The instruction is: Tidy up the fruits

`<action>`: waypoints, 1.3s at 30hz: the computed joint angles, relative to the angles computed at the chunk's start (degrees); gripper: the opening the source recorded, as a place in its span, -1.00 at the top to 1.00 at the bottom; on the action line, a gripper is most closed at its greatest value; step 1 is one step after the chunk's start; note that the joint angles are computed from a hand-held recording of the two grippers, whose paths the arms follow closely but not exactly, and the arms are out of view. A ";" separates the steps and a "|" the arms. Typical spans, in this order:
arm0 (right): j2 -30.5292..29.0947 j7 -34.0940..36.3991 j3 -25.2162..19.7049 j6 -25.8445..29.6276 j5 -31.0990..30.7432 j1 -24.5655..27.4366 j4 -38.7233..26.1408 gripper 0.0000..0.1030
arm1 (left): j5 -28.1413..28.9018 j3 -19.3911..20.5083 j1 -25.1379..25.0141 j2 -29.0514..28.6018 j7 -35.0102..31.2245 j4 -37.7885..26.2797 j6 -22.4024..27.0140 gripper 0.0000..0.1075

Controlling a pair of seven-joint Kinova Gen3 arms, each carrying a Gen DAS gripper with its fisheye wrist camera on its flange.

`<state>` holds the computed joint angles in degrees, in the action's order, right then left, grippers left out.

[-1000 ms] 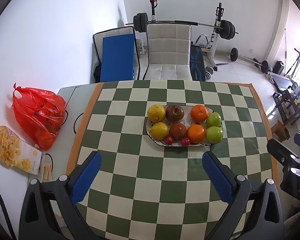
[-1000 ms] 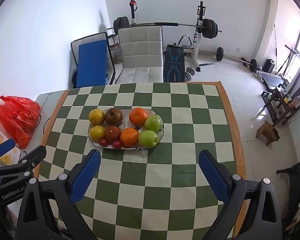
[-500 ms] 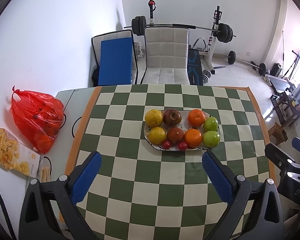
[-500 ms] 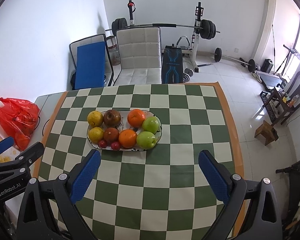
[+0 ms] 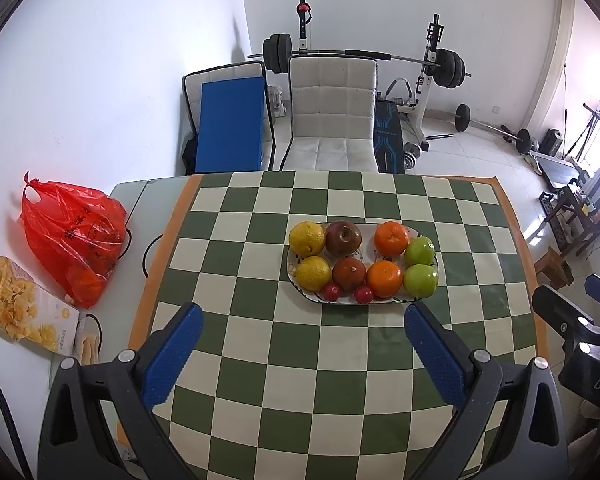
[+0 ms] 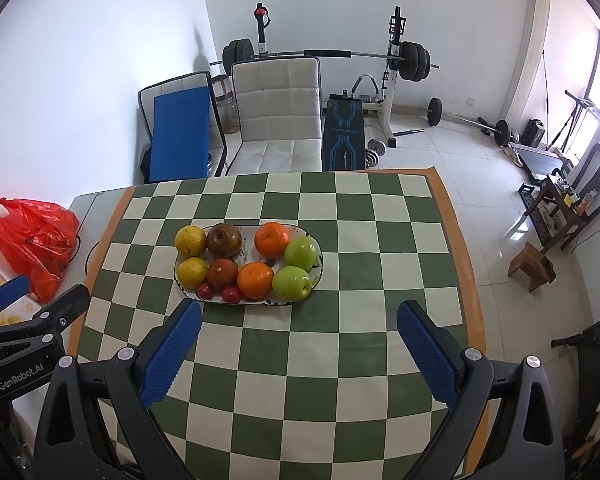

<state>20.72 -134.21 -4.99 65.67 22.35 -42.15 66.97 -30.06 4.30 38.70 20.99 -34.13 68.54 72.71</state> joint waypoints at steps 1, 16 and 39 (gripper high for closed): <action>0.07 -0.15 0.04 0.12 0.08 -0.11 -0.15 -0.95 | -0.01 -0.01 -0.04 -0.03 -0.02 0.00 -0.01 -0.92; 0.23 0.35 0.18 0.70 0.11 -0.16 -1.24 -0.95 | -0.13 0.14 0.61 -0.25 0.23 -0.67 0.36 -0.92; -0.64 0.73 0.02 1.77 0.14 -0.16 -2.27 -0.95 | -1.39 0.35 1.20 -0.60 0.82 -0.83 0.55 -0.92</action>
